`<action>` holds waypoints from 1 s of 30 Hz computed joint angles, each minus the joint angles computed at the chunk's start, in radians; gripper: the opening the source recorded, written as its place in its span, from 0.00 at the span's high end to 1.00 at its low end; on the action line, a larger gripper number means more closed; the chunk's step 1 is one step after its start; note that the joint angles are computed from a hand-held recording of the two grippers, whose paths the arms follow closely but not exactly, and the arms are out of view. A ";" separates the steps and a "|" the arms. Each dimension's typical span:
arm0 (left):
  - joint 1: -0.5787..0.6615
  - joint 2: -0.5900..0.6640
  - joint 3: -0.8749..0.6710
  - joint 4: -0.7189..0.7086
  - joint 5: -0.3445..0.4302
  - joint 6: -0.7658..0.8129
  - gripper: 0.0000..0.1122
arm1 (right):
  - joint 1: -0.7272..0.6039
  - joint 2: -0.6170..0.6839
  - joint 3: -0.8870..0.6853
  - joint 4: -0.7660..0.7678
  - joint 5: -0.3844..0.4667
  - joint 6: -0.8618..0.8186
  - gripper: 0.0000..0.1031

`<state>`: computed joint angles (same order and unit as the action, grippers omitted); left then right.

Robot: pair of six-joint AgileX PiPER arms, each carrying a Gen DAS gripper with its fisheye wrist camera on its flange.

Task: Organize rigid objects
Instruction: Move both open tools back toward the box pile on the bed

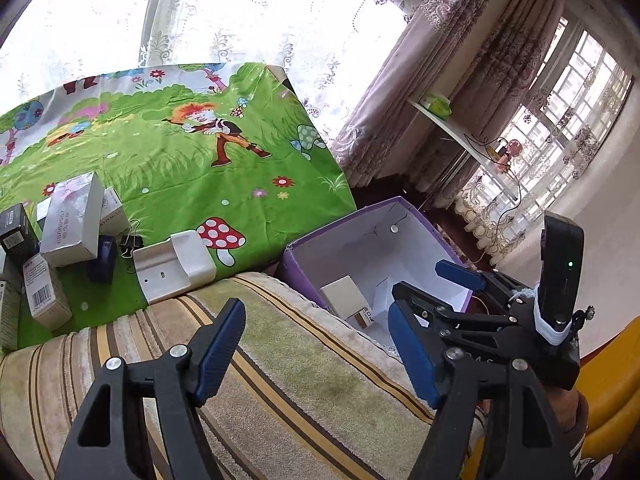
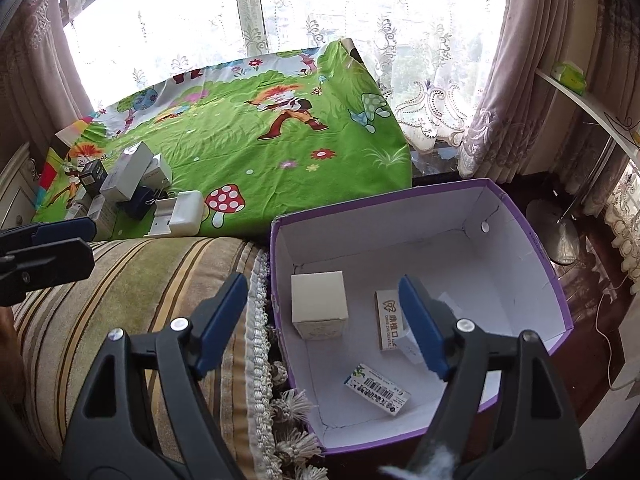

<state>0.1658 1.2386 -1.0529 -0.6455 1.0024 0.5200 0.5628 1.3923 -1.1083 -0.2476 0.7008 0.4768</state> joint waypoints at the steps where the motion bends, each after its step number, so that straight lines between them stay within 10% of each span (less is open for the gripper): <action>1: 0.012 -0.006 0.001 0.001 -0.003 0.004 0.34 | 0.004 0.000 -0.006 0.006 -0.003 -0.005 0.21; 30: 0.600 0.315 -0.341 0.133 0.079 0.097 0.36 | 0.150 0.153 -0.279 0.109 0.058 -0.090 0.20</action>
